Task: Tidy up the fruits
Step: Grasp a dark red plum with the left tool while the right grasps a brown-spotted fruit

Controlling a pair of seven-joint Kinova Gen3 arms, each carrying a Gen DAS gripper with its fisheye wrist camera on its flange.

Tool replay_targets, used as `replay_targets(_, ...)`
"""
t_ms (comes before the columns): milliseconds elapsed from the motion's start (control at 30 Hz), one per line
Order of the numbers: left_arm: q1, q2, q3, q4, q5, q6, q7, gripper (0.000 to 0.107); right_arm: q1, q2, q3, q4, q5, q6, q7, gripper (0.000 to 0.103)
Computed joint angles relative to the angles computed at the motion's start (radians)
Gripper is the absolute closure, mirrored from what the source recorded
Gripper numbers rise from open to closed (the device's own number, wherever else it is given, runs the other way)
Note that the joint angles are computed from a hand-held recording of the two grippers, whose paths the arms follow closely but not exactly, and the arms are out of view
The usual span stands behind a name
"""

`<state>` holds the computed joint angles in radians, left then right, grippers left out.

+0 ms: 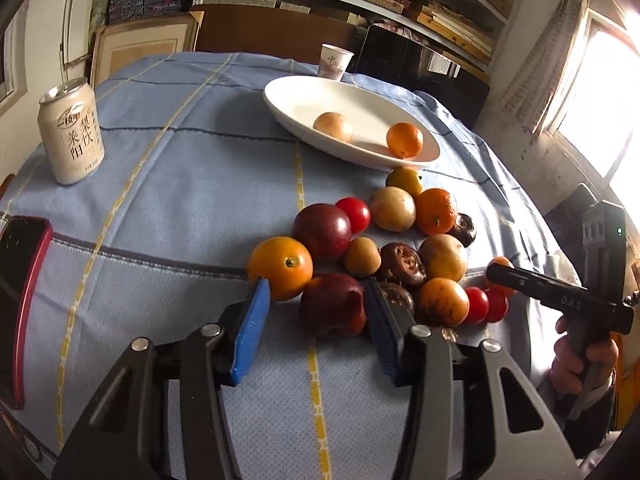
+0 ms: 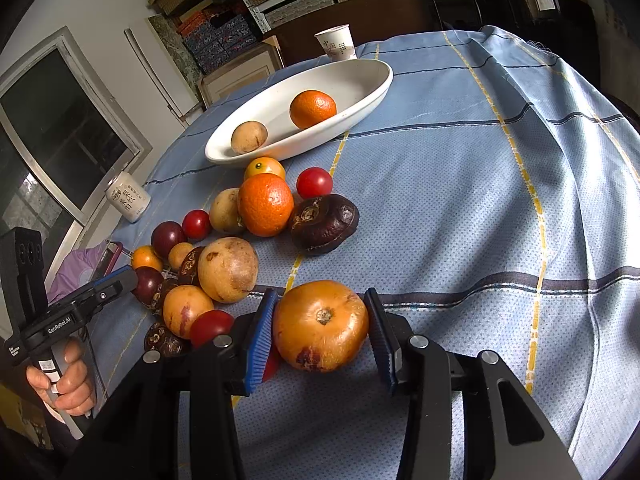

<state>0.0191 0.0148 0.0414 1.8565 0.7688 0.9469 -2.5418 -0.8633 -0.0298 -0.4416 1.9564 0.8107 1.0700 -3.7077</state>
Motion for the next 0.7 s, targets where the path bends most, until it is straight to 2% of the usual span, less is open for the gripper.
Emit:
replay_targets(100, 0.009, -0.007, 0.006, 0.002, -0.017, 0.005, -0.02, 0.06, 0.0, 0.0, 0.0, 0.0, 0.0, 0.001, 0.001, 0.058)
replay_targets(133, 0.013, -0.002, 0.008, -0.004, -0.025, 0.021, -0.023, 0.065, 0.0, 0.0, 0.0, 0.0, 0.0, 0.001, 0.001, 0.058)
replay_targets(200, 0.035, 0.008, 0.014, -0.016, -0.069, 0.024, 0.011, 0.066, 0.0, 0.0, 0.0, 0.0, 0.0, 0.0, -0.001, 0.058)
replay_targets(400, 0.029, 0.055, 0.029, -0.062, -0.081, 0.041, 0.1, 0.067, -0.002, 0.002, 0.0, -0.001, 0.0, 0.003, 0.001, 0.058)
replay_targets(533, 0.044, 0.049, 0.046, -0.06, -0.101, 0.001, 0.117, 0.069, -0.004, 0.004, 0.001, -0.003, 0.001, 0.006, 0.001, 0.058)
replay_targets(700, 0.049, 0.059, 0.051, -0.073, -0.11, 0.001, 0.14, 0.069, -0.004, 0.003, 0.001, -0.003, 0.0, 0.006, 0.001, 0.058)
